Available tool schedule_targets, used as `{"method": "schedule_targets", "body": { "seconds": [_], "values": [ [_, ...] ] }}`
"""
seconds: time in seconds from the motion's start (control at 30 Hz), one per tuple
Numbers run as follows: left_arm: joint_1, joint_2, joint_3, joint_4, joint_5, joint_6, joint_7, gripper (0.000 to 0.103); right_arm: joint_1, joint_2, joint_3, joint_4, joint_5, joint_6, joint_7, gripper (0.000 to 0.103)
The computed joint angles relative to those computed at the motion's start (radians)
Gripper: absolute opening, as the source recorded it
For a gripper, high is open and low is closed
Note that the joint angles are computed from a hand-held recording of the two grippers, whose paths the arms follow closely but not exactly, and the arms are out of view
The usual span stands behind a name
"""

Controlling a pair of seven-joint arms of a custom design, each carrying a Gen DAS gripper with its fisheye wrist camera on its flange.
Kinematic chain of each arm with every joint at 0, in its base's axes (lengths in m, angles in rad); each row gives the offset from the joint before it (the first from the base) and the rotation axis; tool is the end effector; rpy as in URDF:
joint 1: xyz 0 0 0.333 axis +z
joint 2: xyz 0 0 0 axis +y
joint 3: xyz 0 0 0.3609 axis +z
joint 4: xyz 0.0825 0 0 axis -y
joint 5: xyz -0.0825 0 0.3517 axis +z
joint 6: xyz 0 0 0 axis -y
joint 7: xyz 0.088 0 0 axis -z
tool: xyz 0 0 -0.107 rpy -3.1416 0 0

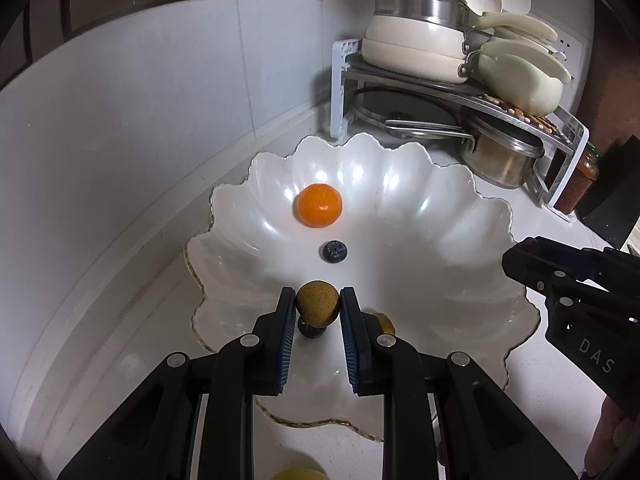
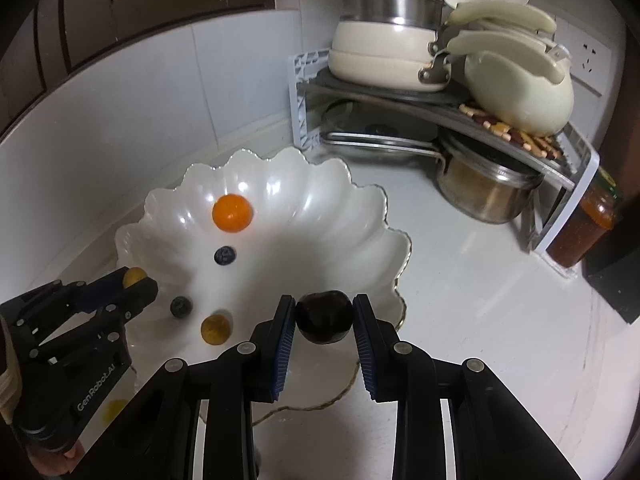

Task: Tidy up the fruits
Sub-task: 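Open right tool dropping the dark cherry while left tool drops the tan fruit into the bowl, then withdraw both open tools from the bowl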

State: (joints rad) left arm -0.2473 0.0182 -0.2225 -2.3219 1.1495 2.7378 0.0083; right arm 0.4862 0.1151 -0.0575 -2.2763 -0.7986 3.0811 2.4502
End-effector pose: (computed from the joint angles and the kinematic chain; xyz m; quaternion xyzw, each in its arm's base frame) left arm 0.4350 -0.2602 0.4262 -0.6940 0.6297 -0.2326 0.2603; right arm 0.4679 0.2789 0.4374 -0.7640 0.5437 -0.1954 0.2873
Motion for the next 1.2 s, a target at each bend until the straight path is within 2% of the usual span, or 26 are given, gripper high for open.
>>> {"method": "schedule_targets", "body": {
  "seconds": [0.17,0.27,0.33,0.4,0.5,0.63,0.77,1.0,1.2],
  "values": [
    [0.001,-0.002,0.001,-0.005,0.000,0.005,-0.005,0.026,-0.011,0.006,0.026,-0.006,0.097,-0.014,-0.087,0.031],
    [0.000,-0.004,0.000,-0.005,0.011,-0.004,-0.015,0.036,0.000,0.008,0.020,-0.004,0.121,-0.027,-0.100,0.033],
    [0.000,-0.007,-0.001,-0.008,0.018,-0.005,-0.025,0.040,0.010,0.007,0.010,-0.002,0.110,-0.034,-0.086,0.040],
    [0.001,-0.010,-0.001,-0.010,0.019,-0.009,-0.029,0.043,0.025,0.006,-0.007,0.004,0.063,-0.040,-0.041,0.054],
    [0.002,-0.019,-0.003,-0.015,0.028,-0.014,-0.048,0.051,0.024,0.000,-0.012,0.008,-0.006,-0.043,0.032,0.062],
    [0.004,-0.030,-0.007,-0.018,0.038,-0.026,-0.065,0.063,0.000,-0.002,0.013,0.010,-0.004,-0.051,0.035,0.063],
    [0.007,-0.040,-0.009,-0.023,0.038,-0.032,-0.068,0.066,-0.002,-0.009,0.012,0.012,-0.062,-0.054,0.099,0.070],
    [0.012,-0.058,-0.015,-0.034,0.036,-0.038,-0.073,0.071,-0.023,-0.017,0.039,0.015,-0.111,-0.069,0.152,0.070],
    [0.012,-0.084,-0.026,-0.047,0.043,-0.062,-0.088,0.080,-0.041,-0.033,0.054,0.003,-0.159,-0.065,0.207,0.070]
  ]
}}
